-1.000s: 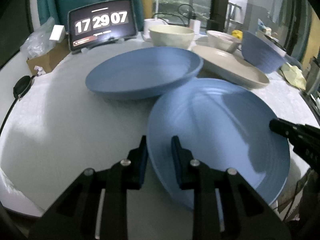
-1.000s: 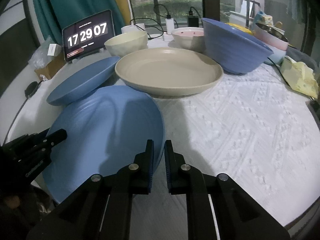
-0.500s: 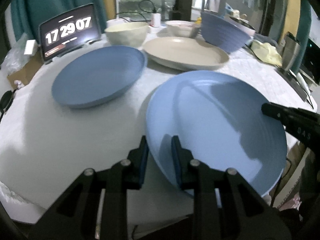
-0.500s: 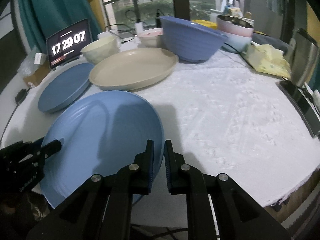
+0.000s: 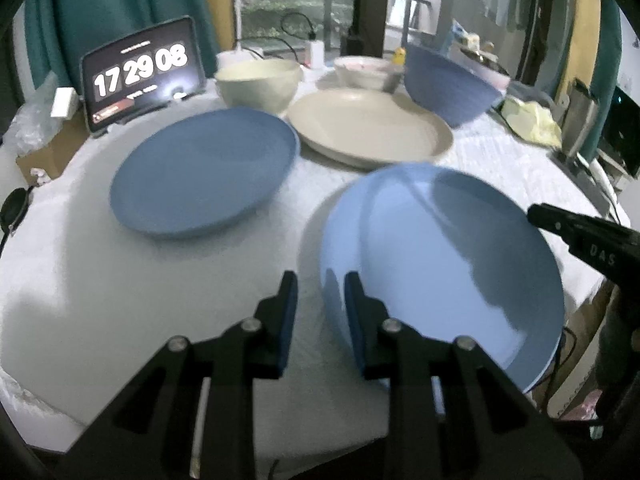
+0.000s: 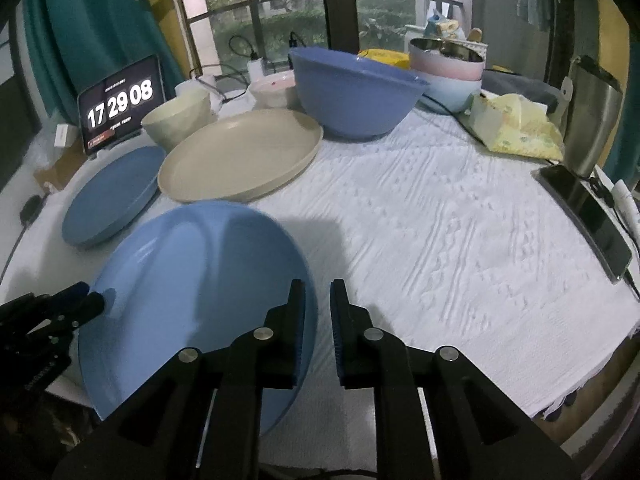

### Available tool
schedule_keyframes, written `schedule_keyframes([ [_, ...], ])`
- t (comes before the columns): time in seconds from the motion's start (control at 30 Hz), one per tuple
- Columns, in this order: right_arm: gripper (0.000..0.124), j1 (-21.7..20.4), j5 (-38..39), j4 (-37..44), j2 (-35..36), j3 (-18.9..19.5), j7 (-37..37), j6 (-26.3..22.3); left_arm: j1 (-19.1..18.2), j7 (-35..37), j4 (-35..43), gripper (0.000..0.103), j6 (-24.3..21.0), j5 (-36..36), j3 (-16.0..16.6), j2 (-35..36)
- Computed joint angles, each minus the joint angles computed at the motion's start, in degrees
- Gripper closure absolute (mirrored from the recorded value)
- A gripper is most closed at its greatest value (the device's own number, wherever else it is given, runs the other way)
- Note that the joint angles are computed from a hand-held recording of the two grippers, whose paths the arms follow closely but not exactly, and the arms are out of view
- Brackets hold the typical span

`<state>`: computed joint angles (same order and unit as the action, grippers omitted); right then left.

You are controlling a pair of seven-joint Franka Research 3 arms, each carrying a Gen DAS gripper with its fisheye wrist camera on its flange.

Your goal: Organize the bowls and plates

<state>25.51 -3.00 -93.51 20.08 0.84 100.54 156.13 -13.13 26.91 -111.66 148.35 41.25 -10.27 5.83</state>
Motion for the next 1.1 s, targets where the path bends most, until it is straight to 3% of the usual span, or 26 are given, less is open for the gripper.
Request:
schedule_keyframes([
  [0.17,0.107,-0.2,0.3,3.1,1.5,-0.1,-0.4,0.1,0.7,-1.6,1.5,0.074,0.8,1.6,0.7,0.0],
  [0.47,0.106,-0.6,2.1,11.7,6.4,0.1,-3.0,-2.4,1.3,2.4,8.5,0.068,1.4,0.5,1.7,4.4],
  [0.6,0.099,-0.8,3.4,16.8,9.4,0.3,-4.5,-4.6,1.2,4.1,11.4,0.062,1.3,-1.0,2.5,6.5],
  [1.1,0.098,2.4,6.1,40.6,22.4,1.6,-9.8,-16.7,4.8,-2.1,5.7,0.060,2.2,1.8,5.2,2.3],
])
